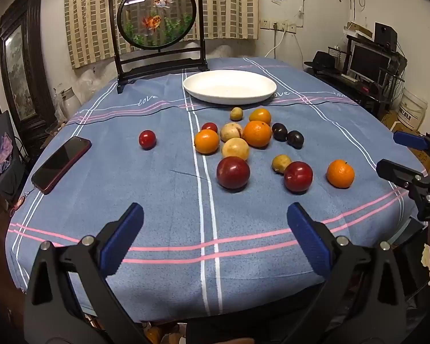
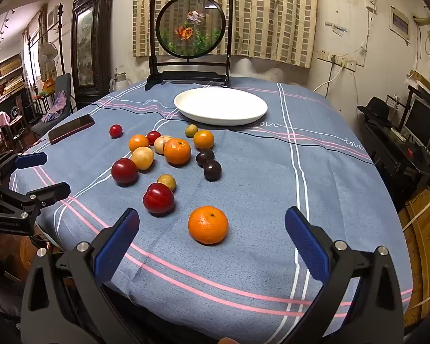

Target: Organize fruits

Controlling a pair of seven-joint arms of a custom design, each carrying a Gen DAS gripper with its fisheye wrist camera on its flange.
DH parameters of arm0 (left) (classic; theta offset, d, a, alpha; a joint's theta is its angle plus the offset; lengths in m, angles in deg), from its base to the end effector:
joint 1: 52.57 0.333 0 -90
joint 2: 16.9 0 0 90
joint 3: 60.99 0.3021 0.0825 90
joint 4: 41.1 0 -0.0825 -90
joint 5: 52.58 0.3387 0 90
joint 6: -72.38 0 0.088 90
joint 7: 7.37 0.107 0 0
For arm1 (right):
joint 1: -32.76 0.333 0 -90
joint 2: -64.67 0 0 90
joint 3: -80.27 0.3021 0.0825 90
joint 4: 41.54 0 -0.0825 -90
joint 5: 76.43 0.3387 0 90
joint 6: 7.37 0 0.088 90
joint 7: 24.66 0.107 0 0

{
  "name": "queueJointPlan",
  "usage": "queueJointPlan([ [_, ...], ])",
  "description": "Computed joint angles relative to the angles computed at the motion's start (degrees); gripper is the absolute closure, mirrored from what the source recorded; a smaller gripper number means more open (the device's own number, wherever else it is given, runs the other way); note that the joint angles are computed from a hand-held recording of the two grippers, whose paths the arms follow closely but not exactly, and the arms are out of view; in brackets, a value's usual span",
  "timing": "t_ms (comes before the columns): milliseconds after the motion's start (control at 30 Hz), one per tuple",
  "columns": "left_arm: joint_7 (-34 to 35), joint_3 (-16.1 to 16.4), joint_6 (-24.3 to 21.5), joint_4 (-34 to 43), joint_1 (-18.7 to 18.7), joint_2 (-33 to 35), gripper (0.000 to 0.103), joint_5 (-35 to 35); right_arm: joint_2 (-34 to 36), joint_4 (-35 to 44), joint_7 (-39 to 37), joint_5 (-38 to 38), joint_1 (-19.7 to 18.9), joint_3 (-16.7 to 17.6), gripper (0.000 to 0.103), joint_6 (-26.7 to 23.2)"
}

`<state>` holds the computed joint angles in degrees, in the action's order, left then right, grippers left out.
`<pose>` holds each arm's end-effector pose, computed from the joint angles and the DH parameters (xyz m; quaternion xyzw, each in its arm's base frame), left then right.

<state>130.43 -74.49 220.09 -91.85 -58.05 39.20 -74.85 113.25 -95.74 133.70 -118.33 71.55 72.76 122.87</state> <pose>0.7643 -0.1582 0.3969 -0.3701 0.8315 -0.3709 0.1844 0.6337 0.4161 0.4327 -0.5642 0.7088 -0.3395 0.2529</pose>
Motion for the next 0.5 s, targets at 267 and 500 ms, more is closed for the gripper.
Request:
queueJointPlan([
  [267, -0.79, 0.21, -0.52, 1.69, -0.37, 1.05, 0.002, 0.56, -0.16, -0.56, 0.17, -0.05, -0.03, 0.07, 0.001, 0.46],
  [500, -0.52, 0.34, -0.47, 1.71, -0.37, 1.27, 0.002, 1.00, -1.38, -1.20, -0.71, 0.34, -0.31, 0.45, 0.001, -0.12],
])
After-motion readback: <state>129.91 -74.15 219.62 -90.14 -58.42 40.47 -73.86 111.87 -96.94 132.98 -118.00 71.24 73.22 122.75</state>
